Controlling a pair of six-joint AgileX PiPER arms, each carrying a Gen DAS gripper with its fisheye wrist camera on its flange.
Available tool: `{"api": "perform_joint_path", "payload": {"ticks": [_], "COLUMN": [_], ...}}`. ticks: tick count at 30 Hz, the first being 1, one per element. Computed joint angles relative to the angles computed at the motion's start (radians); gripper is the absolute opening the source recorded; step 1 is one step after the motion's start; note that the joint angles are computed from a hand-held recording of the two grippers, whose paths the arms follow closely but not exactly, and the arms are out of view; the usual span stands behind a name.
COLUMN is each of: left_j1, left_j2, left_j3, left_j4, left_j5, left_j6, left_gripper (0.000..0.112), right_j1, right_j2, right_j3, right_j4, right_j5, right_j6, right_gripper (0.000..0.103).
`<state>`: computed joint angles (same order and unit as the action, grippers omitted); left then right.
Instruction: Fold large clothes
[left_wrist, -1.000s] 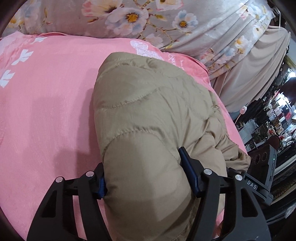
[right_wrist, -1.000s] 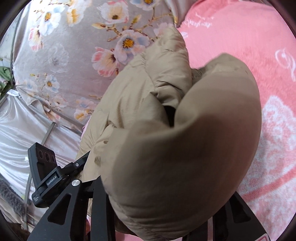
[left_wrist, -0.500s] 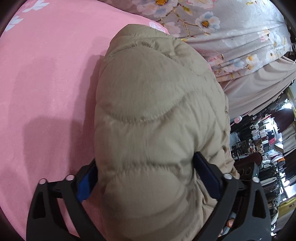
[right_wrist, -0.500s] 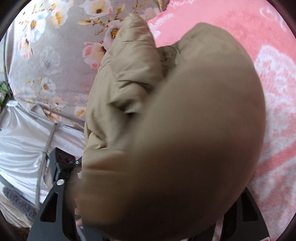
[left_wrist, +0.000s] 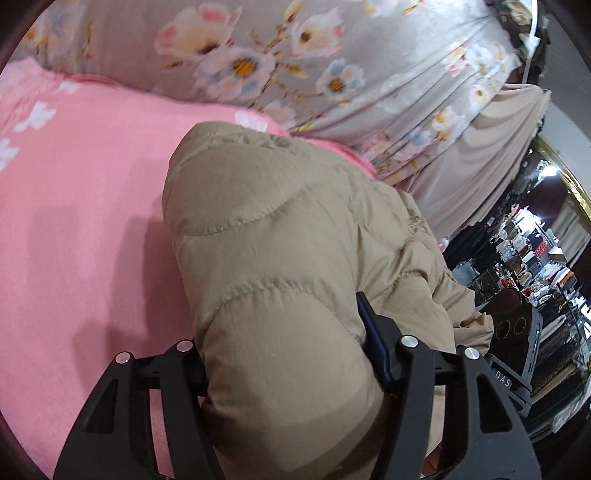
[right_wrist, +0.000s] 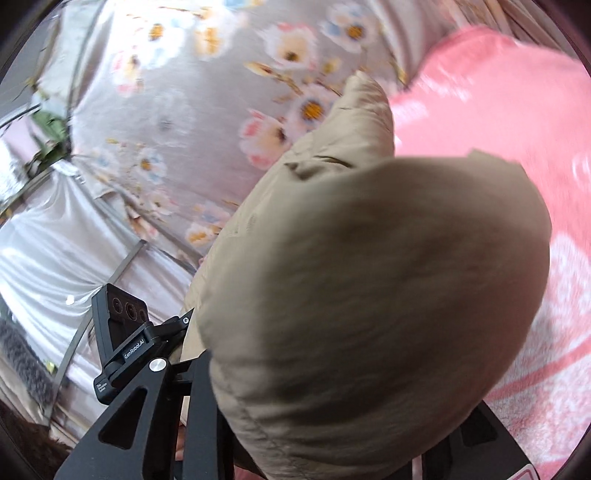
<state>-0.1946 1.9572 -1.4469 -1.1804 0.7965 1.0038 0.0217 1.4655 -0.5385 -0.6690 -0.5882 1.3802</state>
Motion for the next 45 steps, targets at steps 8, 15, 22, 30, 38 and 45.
{"api": "perform_joint_path", "payload": {"ticks": [8, 15, 22, 30, 38, 45], "left_j1": [0.066, 0.116, 0.209, 0.336, 0.415, 0.439], "left_j2": [-0.194, -0.287, -0.323, -0.286, -0.121, 0.150], "left_j3": [0.069, 0.043, -0.021, -0.142, -0.359, -0.707], "left_j4": [-0.119, -0.189, -0.267, -0.360, -0.413, -0.405], "left_j5": [0.060, 0.102, 0.152, 0.221, 0.241, 0.261], "left_j6": [0.125, 0.177, 0.241, 0.292, 0.308, 0.228], "left_gripper": [0.058, 0.058, 0.058, 0.058, 0.058, 0.058], "right_j1": [0.132, 0.250, 0.314, 0.385, 0.374, 0.391], "right_j2": [-0.231, -0.307, -0.268, -0.099, 0.138, 0.350], "right_j3": [-0.043, -0.143, -0.301, -0.600, -0.882, -1.142], "right_j4": [0.150, 0.397, 0.445, 0.541, 0.173, 0.073], "right_j5": [0.195, 0.309, 0.353, 0.423, 0.416, 0.478], "right_j6": [-0.200, -0.525, -0.664, -0.881, -0.565, -0.500], "right_gripper": [0.030, 0.030, 0.030, 0.030, 0.030, 0.030]}}
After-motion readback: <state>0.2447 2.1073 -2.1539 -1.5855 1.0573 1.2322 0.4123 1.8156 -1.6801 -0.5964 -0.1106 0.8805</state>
